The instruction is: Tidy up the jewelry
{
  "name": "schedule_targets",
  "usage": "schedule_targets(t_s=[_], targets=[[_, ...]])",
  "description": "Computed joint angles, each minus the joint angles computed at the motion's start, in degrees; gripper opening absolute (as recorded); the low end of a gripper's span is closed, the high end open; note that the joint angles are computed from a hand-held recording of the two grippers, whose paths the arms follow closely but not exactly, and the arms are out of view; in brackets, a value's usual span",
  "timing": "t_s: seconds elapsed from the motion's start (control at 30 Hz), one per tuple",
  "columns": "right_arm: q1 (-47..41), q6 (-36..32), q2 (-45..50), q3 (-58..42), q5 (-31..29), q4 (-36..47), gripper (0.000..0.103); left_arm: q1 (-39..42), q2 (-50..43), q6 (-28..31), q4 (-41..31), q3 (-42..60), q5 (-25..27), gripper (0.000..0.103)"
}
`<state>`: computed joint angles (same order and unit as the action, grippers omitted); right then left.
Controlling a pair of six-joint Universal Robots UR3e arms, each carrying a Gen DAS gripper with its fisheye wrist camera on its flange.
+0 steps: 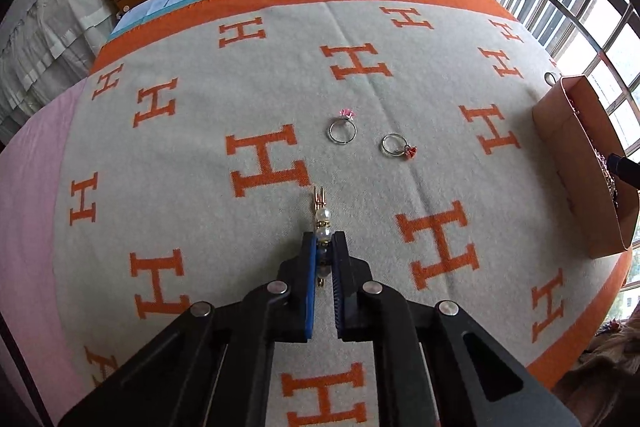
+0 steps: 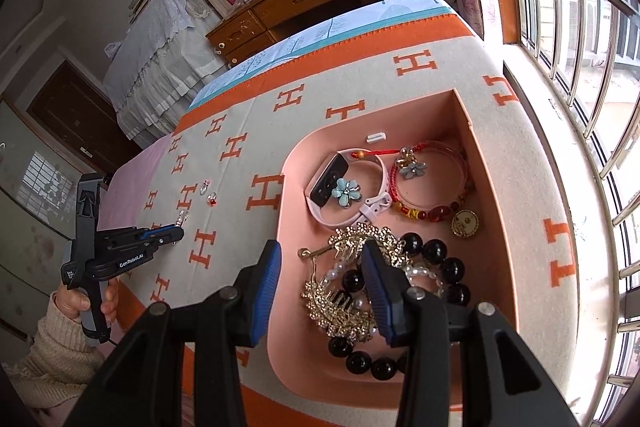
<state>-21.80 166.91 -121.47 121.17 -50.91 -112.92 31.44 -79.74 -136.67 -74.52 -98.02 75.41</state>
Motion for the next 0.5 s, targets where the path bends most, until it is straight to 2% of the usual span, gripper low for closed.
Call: schedule_targets(t_s=[0.17, 0.3, 0.4, 0.5], targets=[[-1.63, 0.25, -2.53, 0.61, 0.71, -0.28, 0.042, -1.23, 4.00, 0.52, -5.47, 1.71, -4.02, 0.005], [-3.38, 1.78, -4.87, 1.57, -0.25, -1.75, 0.042, -6.75, 6.69, -0.27, -9.89, 6.05, -9.15, 0.005], [-4.87, 3.61, -6.98, 2.52, -1.71, -3.25, 0.042, -14.43, 5.03, -4.28, -10.02, 10.76, -11.52, 0.005], [-5.34, 7.58, -9.40, 3.74, -5.45, -7.40, 0.042, -22.69, 1.19, -9.62, -6.82, 14.63, -12.06, 0.005]])
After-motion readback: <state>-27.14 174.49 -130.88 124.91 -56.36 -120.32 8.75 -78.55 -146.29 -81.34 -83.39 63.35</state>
